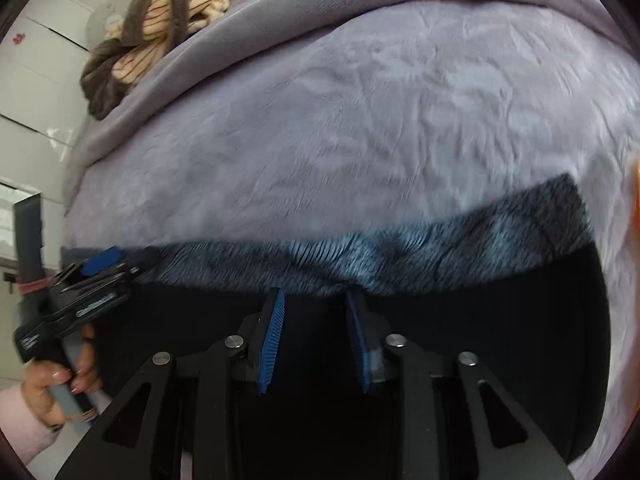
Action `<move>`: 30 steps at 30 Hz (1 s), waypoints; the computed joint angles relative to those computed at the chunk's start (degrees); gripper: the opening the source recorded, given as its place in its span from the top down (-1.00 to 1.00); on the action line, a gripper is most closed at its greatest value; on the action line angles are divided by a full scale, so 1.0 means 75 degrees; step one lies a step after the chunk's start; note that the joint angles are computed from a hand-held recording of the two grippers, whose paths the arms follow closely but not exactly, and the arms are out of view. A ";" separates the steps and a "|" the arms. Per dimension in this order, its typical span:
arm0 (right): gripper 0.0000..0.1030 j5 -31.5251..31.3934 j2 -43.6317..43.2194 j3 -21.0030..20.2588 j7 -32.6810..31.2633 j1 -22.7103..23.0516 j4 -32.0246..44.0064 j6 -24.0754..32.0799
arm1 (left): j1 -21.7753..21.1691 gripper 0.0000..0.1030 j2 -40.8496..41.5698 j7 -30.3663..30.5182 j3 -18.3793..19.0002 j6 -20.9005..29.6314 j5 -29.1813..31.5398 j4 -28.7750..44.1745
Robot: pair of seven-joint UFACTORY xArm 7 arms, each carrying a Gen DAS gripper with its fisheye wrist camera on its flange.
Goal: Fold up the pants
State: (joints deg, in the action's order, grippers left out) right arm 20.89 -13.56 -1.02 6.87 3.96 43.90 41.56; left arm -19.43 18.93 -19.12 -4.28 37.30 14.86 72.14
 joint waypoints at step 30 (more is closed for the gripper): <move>0.74 0.0800 -0.5353 -0.1628 0.2607 -0.1801 -0.3874 0.1001 | 0.1608 -0.78 -0.3756 -0.0644 -0.0168 0.1244 0.0242 -0.3515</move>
State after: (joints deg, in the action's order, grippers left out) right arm 26.89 -53.71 -13.22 26.42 -9.55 14.84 49.07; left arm -7.37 -9.25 -23.95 -5.54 46.62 16.67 45.78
